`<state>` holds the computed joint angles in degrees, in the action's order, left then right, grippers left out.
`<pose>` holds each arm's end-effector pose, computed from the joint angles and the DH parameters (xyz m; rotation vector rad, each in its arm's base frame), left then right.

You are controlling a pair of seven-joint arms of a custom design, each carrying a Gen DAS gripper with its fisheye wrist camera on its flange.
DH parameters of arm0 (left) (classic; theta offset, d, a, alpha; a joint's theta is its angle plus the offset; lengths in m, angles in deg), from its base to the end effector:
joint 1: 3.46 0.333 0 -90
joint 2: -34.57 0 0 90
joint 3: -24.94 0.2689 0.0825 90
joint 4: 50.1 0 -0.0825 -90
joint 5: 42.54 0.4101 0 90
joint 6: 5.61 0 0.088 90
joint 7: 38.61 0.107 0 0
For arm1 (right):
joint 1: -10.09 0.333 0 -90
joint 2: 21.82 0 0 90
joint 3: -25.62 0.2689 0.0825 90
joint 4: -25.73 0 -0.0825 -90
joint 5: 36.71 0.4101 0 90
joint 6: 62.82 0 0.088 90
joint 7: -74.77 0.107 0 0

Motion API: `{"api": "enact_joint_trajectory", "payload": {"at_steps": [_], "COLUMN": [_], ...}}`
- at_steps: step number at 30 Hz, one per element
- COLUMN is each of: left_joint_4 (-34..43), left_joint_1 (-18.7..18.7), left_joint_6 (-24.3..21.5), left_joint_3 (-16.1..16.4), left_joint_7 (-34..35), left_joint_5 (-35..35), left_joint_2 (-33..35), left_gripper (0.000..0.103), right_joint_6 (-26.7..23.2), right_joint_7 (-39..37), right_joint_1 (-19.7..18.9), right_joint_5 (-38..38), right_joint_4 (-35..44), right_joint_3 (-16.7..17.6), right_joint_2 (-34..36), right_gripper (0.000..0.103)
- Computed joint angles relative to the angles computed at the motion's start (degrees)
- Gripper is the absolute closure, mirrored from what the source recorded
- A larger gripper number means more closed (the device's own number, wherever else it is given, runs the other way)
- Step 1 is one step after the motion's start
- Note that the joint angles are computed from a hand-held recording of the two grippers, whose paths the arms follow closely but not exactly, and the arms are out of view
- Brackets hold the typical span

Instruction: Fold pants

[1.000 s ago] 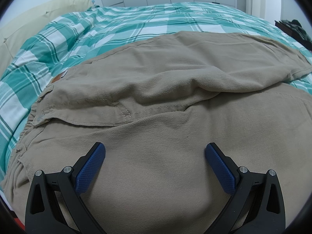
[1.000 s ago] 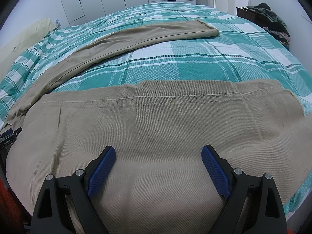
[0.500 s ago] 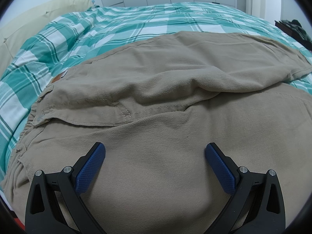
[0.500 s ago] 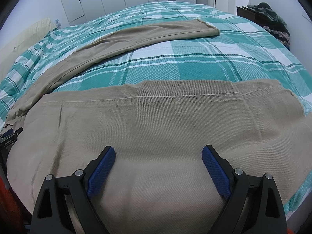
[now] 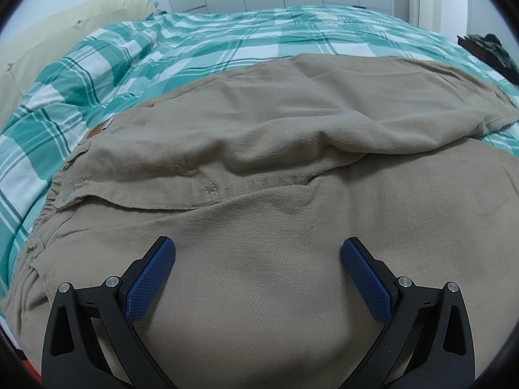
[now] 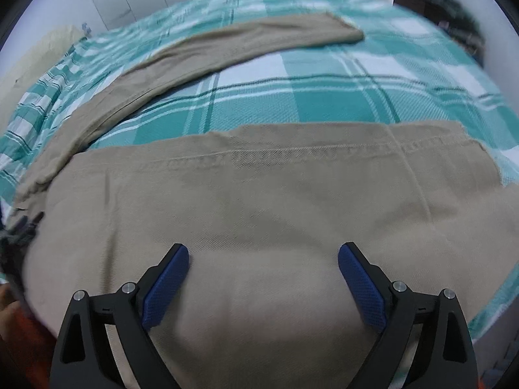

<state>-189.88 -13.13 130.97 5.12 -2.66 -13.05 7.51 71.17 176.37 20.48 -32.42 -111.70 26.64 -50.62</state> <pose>0.4271 -0.2379 0.4540 -1.8811 1.6675 -0.4136 0.4732 0.0971 0.4965 -1.8871 1.9710 -0.2745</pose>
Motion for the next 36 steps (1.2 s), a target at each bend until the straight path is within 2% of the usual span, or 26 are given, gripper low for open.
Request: {"api": "enact_joint_trajectory", "payload": {"at_steps": [3, 4, 9, 11, 13, 15, 18, 20, 22, 24, 25, 26, 28, 29, 30, 31, 32, 34, 36], "left_joint_4": [0.1, 0.1, 0.2, -0.2, -0.3, -0.2, 0.8, 3.6, 4.8, 3.1, 2.1, 2.0, 3.3, 3.9, 3.9, 3.3, 2.3, 0.4, -0.9], "left_joint_1": [-0.1, -0.1, 0.1, 0.2, 0.1, -0.3, -1.8, -3.5, -3.7, -3.9, -3.1, -0.8, 2.0, 2.3, 1.9, 1.5, 1.2, 0.7, 0.7], "left_joint_6": [0.0, 0.1, 0.3, 0.9, 1.1, 1.2, 0.2, -3.1, -4.0, 0.9, 3.5, 4.7, 2.7, 1.3, 0.5, 0.4, 0.7, 1.2, 0.8], "left_joint_3": [0.1, 0.2, 0.0, 0.0, 0.1, 1.0, 3.7, 7.3, 9.2, 11.2, 10.6, 8.4, 5.4, 5.0, 5.3, 5.6, 5.7, 5.6, 5.0], "left_joint_7": [0.2, 0.2, -0.1, -0.6, -0.6, 0.5, 4.4, 9.1, 11.2, 13.3, 13.1, 11.4, 9.4, 9.3, 9.4, 9.3, 8.9, 8.1, 7.5], "left_joint_5": [-0.2, -0.2, 0.2, 0.4, 0.2, -1.2, -7.4, -16.6, -22.9, -29.4, -29.8, -26.7, -21.8, -20.7, -21.1, -21.6, -22.1, -22.4, -21.4], "left_joint_2": [0.1, 0.1, 0.4, 0.2, 0.2, 0.4, 0.7, 1.9, 1.7, -0.4, -1.5, -2.3, -1.8, -1.2, -0.9, -1.1, -1.7, -3.1, -4.5], "left_gripper": [0.000, 0.000, 0.000, 0.000, 0.000, 0.000, 0.001, 0.000, 0.001, 0.001, 0.001, 0.001, 0.001, 0.001, 0.001, 0.001, 0.001, 0.001, 0.001], "right_joint_6": [-3.3, -3.0, 4.7, 7.5, 9.1, 10.4, 12.2, 13.8, 14.6, 13.8, 13.7, 13.2, 11.9, 11.5, 13.4, 15.5, 15.5, 10.1, 1.8], "right_joint_7": [-6.1, -7.2, -11.2, -11.4, -11.1, -10.0, -7.8, -8.3, -8.7, -6.8, -5.9, -5.0, -2.7, -1.2, -2.9, -8.4, -17.8, -31.3, -44.9], "right_joint_1": [3.5, 3.5, 0.9, -0.7, -2.6, -4.9, -7.7, -9.5, -11.2, -12.1, -12.5, -12.9, -13.4, -13.0, -13.1, -14.5, -17.4, -20.4, -20.7], "right_joint_5": [13.7, 16.8, 27.0, 31.8, 38.6, 42.7, 44.5, 46.2, 46.6, 43.9, 42.5, 41.1, 37.6, 34.7, 33.6, 35.7, 40.4, 46.7, 47.7], "right_joint_4": [5.5, 7.1, 18.0, 22.9, 28.4, 33.4, 40.7, 44.6, 49.0, 53.7, 55.2, 57.2, 60.6, 61.6, 61.1, 59.6, 58.3, 56.4, 50.4], "right_joint_3": [-6.7, -7.5, -8.9, -9.3, -9.6, -9.1, -7.5, -5.8, -4.1, -3.5, -3.1, -2.8, -2.6, -3.1, -2.2, 0.4, 5.0, 9.1, 10.0], "right_joint_2": [2.7, 3.8, 14.7, 20.8, 27.8, 33.9, 42.1, 46.0, 49.8, 53.5, 54.7, 56.1, 58.3, 58.7, 57.9, 56.2, 54.0, 49.7, 41.0], "right_gripper": [0.011, 0.011, 0.011, 0.017, 0.028, 0.031, 0.041, 0.045, 0.050, 0.057, 0.062, 0.065, 0.083, 0.088, 0.094, 0.094, 0.094, 0.095, 0.095]}}
